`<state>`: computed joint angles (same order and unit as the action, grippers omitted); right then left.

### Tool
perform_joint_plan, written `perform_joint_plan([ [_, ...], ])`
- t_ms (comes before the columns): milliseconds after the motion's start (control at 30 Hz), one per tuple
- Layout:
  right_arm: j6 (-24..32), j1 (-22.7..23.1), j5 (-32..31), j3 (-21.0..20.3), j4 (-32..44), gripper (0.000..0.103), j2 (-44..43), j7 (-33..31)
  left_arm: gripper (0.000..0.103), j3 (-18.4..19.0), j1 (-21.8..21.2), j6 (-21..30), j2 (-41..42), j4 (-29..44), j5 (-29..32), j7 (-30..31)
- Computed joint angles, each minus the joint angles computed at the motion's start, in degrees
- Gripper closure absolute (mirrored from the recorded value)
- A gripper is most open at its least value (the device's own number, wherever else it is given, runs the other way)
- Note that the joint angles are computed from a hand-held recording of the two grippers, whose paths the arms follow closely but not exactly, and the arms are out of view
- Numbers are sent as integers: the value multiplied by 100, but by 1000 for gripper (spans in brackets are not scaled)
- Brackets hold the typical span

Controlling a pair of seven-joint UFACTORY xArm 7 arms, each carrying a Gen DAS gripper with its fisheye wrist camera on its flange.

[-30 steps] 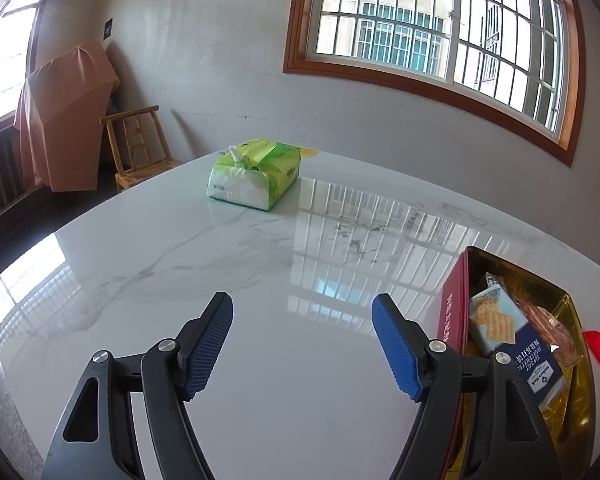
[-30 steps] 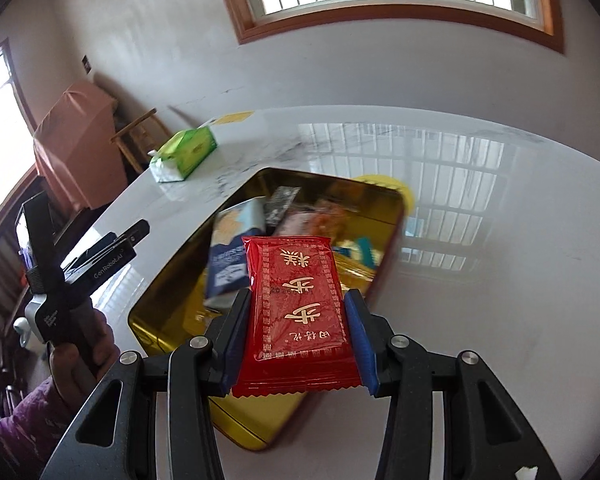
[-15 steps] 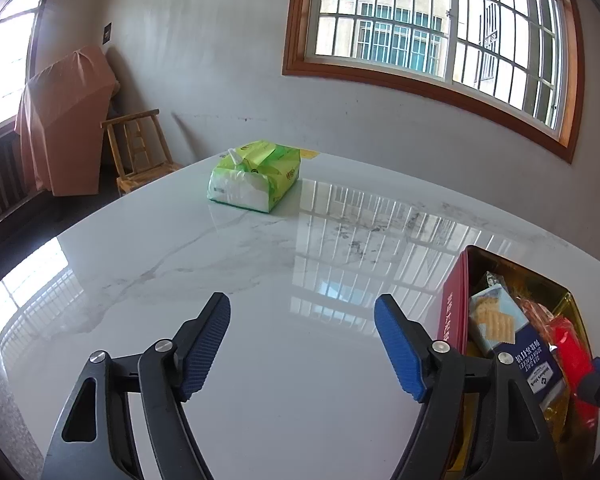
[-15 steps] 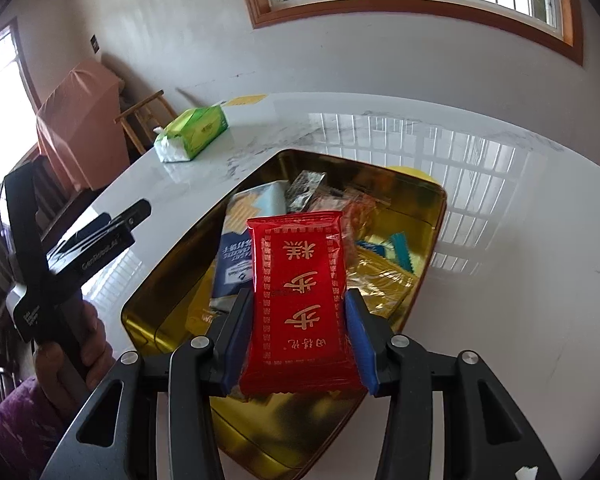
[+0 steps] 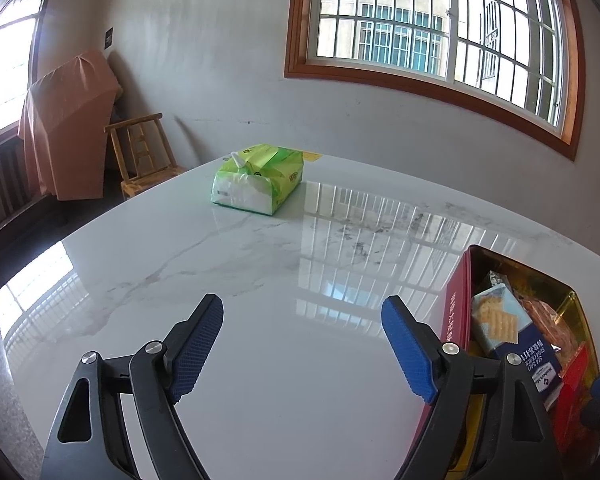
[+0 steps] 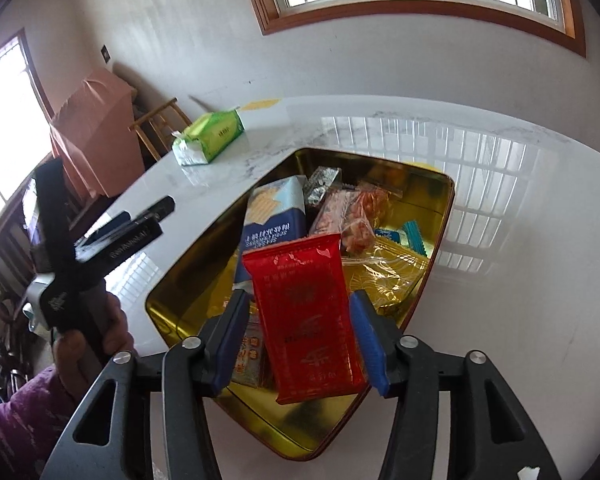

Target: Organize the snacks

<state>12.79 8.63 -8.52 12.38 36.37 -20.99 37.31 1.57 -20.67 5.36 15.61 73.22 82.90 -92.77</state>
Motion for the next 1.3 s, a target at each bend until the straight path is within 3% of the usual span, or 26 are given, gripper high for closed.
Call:
perform_joint_plan([
  [233,97,-79,-124,141,-268,39,-530,25,19,-50,15,140,-55,-41,167,-190],
  [400,269,-227,-369,356,-546,34,-1234,21,19,-234,23,679,-431,-485,-495,634],
  [533,278,-260,-447,493,-693,26,-1630,33,19,-347,234,324,-1184,-1230,-693,525],
  [667,299,-177,-472,589,-844,23,-2014,-21,19,-648,443,183,-2101,-1897,-1229,984],
  [733,372,-134,-478,637,-936,22,-2284,-44,17,-817,575,39,-2487,-2093,-1074,844],
  [800,425,-92,-455,645,-1032,22,-2539,-59,8,-1035,711,-29,-2873,-2241,-863,660],
  [967,620,-7,-308,580,-1285,20,-3224,-51,7,-1548,996,-183,-3502,-2410,-618,547],
  [1167,871,-3,-211,602,-1497,18,-3897,-25,3,-1837,1030,-200,-3920,-2576,-1221,1154],
  [1300,1000,3,-174,594,-1601,14,-4221,-32,2,-1801,749,-74,-4062,-2707,-1999,1875],
])
